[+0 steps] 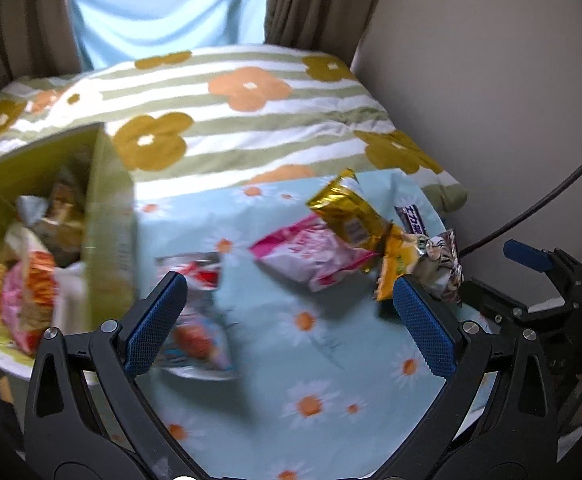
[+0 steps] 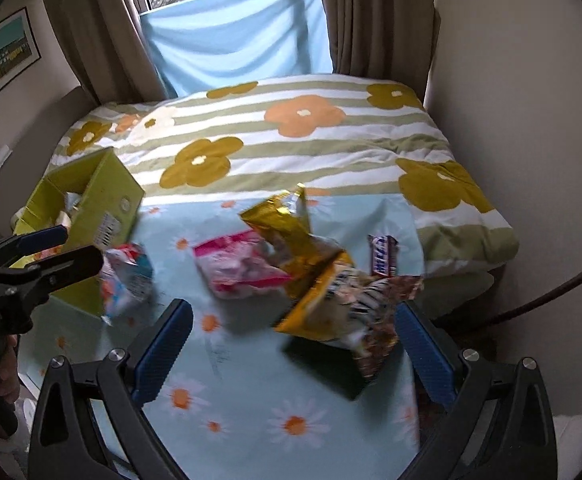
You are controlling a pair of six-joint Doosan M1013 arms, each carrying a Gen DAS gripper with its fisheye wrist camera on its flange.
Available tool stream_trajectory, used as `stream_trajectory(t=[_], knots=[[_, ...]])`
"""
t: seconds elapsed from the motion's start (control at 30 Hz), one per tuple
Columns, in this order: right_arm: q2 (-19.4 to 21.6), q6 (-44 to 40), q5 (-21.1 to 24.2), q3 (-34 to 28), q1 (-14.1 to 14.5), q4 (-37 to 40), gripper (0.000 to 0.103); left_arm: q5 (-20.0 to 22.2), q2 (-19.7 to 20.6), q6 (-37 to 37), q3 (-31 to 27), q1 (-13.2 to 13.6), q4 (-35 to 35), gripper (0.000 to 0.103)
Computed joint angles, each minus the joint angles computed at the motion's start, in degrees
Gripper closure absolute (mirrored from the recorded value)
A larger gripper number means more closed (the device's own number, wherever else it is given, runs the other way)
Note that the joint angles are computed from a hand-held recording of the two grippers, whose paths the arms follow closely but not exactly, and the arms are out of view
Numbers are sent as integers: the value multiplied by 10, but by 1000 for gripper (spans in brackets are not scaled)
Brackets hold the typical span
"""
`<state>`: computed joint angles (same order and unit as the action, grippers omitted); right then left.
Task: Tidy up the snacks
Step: 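Move both tools from the box toward the remaining snacks on the cloth, then grasp the pink candy bag with left tool while right tool grasps the chips bag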
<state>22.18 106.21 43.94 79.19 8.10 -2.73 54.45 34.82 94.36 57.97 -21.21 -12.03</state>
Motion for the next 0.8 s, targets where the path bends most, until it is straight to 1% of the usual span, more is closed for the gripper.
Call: stream_trajectory(t=[0.13, 0.23, 0.3, 0.47, 0.6, 0.73, 0.8], knots=[[6, -18, 5, 3, -18, 26, 2, 45, 42, -45, -51, -14, 13, 1], [10, -22, 10, 3, -26, 30, 2, 76, 71, -73, -86, -19, 21, 1], [14, -19, 16, 2, -29, 22, 2, 100, 93, -94, -112, -20, 23, 1], [24, -32, 28, -2, -34, 27, 2, 135, 137, -144, -164, -19, 26, 1], [35, -54, 40, -10, -38, 29, 2, 179, 176, -161, -218, -22, 39, 1], [46, -84, 50, -21, -39, 27, 2, 202, 196, -167, -249, -26, 52, 1], [54, -112, 61, -31, -37, 21, 2, 212, 204, -165, -260, -27, 58, 1]])
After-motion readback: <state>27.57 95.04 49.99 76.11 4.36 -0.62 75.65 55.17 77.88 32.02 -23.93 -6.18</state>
